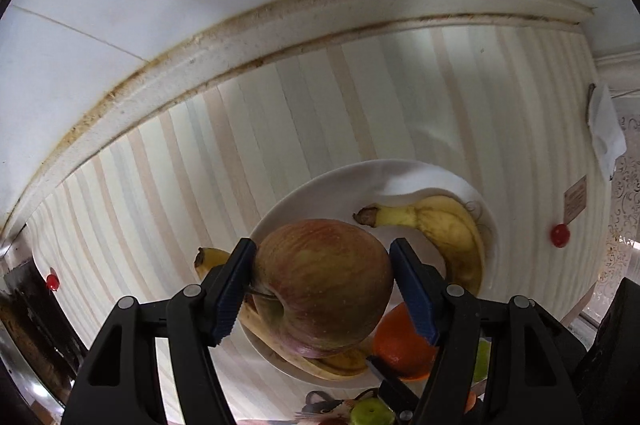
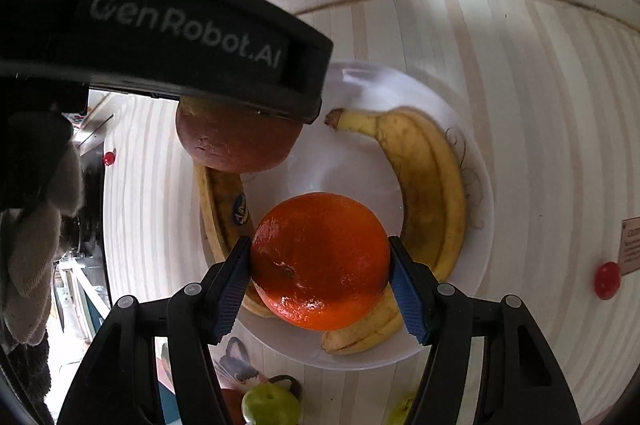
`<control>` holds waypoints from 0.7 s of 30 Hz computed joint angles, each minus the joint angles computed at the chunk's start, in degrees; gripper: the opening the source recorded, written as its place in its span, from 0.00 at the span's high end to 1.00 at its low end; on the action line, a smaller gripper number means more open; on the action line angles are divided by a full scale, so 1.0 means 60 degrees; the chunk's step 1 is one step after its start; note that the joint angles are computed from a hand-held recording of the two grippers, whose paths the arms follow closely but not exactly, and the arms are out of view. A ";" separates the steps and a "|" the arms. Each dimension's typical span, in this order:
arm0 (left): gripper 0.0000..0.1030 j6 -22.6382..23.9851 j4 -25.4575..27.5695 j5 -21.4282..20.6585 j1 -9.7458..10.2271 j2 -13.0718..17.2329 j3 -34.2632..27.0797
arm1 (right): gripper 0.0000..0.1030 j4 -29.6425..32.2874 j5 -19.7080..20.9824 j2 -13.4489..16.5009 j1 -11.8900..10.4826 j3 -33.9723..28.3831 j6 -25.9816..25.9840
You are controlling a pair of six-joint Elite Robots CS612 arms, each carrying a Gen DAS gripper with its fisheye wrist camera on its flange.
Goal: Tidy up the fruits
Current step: 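Place the apple and orange on the plate between the bananas, then release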
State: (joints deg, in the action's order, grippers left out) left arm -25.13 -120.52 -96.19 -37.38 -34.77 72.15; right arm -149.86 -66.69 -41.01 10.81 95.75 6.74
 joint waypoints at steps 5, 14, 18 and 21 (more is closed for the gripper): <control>0.35 -0.0351 -0.0003 -0.0550 0.0153 0.0039 0.0034 | 0.32 0.0369 0.0264 0.0115 -0.0052 -0.0235 0.0182; 0.16 -0.1101 -0.1237 -0.0629 0.0358 -0.0649 0.0964 | 0.16 0.0724 0.0212 -0.0220 -0.0141 -0.0105 0.0383; 0.16 -0.1593 -0.1864 -0.0284 0.0359 -0.1042 0.1603 | 0.12 0.0600 -0.0211 -0.0482 -0.0176 0.0168 0.0354; 0.16 -0.2064 -0.2487 0.0184 0.0287 -0.1429 0.2280 | 0.12 0.0399 -0.0772 -0.0634 -0.0185 0.0326 0.0302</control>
State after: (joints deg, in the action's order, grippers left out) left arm -37.51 -135.45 -95.09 -35.66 -43.34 85.82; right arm -147.46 -71.32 -44.81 9.70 97.71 8.56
